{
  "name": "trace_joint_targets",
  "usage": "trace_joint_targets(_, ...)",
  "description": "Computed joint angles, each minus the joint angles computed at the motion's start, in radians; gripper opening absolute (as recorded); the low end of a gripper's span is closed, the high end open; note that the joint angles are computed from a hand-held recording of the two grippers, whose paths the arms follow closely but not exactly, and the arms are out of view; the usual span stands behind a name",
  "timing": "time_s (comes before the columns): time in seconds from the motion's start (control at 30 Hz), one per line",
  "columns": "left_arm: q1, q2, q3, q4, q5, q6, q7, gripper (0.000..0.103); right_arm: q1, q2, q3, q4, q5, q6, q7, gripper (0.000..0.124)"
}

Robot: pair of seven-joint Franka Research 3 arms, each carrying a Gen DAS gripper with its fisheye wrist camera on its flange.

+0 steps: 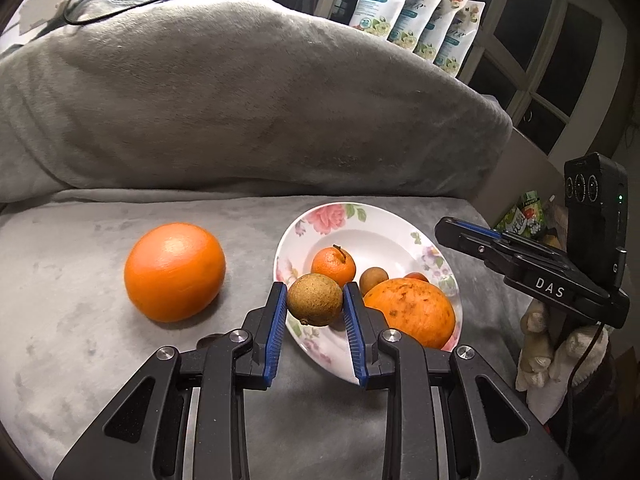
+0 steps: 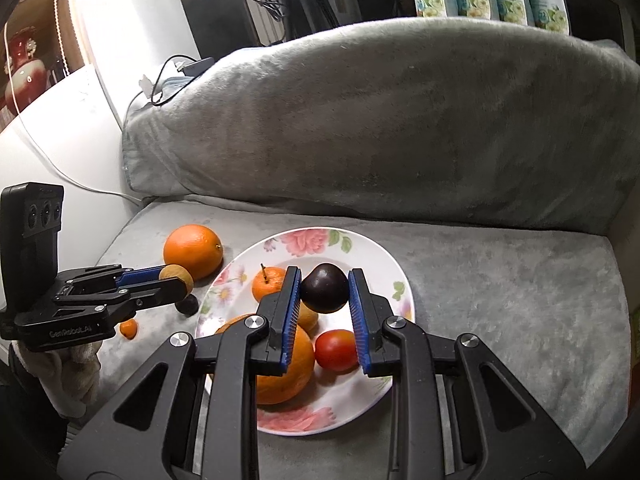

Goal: Organize fruits
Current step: 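Open both tools to release the kiwi and plum onto the plate, then withdraw both open tools from the plate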

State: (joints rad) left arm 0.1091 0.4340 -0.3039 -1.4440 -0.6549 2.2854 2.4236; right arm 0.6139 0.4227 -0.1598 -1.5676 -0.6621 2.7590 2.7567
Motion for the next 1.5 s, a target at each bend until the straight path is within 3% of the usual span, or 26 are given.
trace_joint_targets(0.8,-0.003,0.011,-0.013,0.018,-0.009,-0.02,0.014,0.027,0.003,0.017,-0.011,0.013,0.063,0.005,-0.029,0.026)
trace_joint_targets(0.93,-0.004,0.012,-0.01,0.02,-0.01,-0.022,0.017,0.027,0.011,0.013,-0.019,0.009,0.046,0.004,-0.008,0.041)
trace_joint_targets(1.17,-0.001,-0.002,-0.013,0.005,-0.029,-0.017,0.04,0.046,0.017,0.004,-0.024,0.006,-0.002,-0.001,0.034,0.064)
trace_joint_targets(1.3,0.0,-0.016,-0.011,-0.011,-0.042,-0.01,0.062,0.049,0.018,-0.002,-0.025,0.004,-0.033,-0.007,0.063,0.073)
trace_joint_targets(1.37,-0.002,-0.025,-0.009,-0.022,-0.046,0.0,0.074,0.059,0.022,-0.005,-0.028,0.005,-0.055,-0.015,0.085,0.083)
trace_joint_targets(1.5,-0.005,-0.045,-0.007,-0.046,-0.066,0.031,0.095,0.074,0.017,-0.013,-0.02,0.002,-0.09,-0.019,0.116,0.089)
